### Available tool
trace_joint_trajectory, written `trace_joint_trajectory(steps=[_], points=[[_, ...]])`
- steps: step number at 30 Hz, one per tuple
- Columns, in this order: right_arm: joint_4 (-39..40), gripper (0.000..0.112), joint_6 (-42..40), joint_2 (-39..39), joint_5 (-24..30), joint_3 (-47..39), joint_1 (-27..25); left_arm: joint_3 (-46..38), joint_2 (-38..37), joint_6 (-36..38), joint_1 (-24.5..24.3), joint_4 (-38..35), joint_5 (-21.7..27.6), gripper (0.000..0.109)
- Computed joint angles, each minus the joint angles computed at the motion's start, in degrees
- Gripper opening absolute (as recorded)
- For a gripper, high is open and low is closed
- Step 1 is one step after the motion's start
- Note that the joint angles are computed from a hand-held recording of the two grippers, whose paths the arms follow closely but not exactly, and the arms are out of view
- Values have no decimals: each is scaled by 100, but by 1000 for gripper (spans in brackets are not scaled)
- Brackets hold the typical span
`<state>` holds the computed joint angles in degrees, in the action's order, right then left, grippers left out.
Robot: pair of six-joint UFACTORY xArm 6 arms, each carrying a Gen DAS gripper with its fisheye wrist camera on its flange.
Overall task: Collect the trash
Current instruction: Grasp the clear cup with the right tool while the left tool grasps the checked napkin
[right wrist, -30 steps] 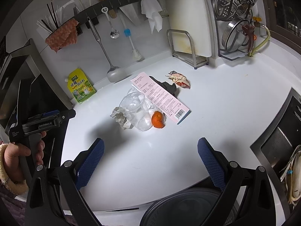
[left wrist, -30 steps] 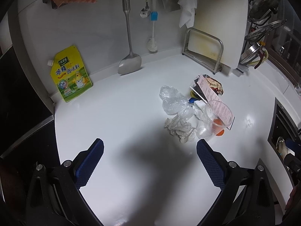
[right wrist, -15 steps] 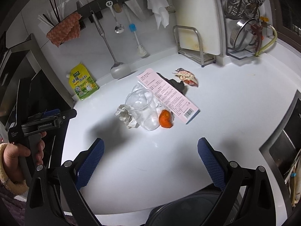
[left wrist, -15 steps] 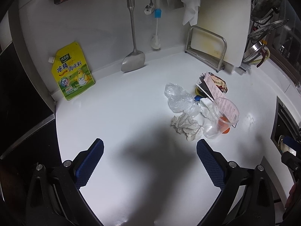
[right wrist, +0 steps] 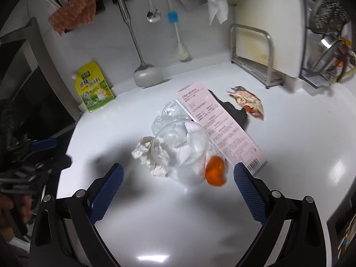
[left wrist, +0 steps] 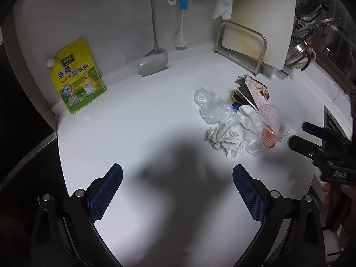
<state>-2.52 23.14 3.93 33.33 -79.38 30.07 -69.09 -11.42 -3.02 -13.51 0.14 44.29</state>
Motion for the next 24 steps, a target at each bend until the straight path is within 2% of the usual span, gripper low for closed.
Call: trace_joint_trajectory(steps=[14,16,17,24], points=[[-249,93,-39,961,131,-890,1,-256,349,271,74,-178,107,97],[-202,85,-100,998,122,-925,-1,-291,390,277,85,-185,129,97],[-298,61,-24,999,172,-941,1,-304,412,285,85,-183,134,97],[183,59,-223,516,-180,-405,-65,-411,595,316,-44,-227,124,97]])
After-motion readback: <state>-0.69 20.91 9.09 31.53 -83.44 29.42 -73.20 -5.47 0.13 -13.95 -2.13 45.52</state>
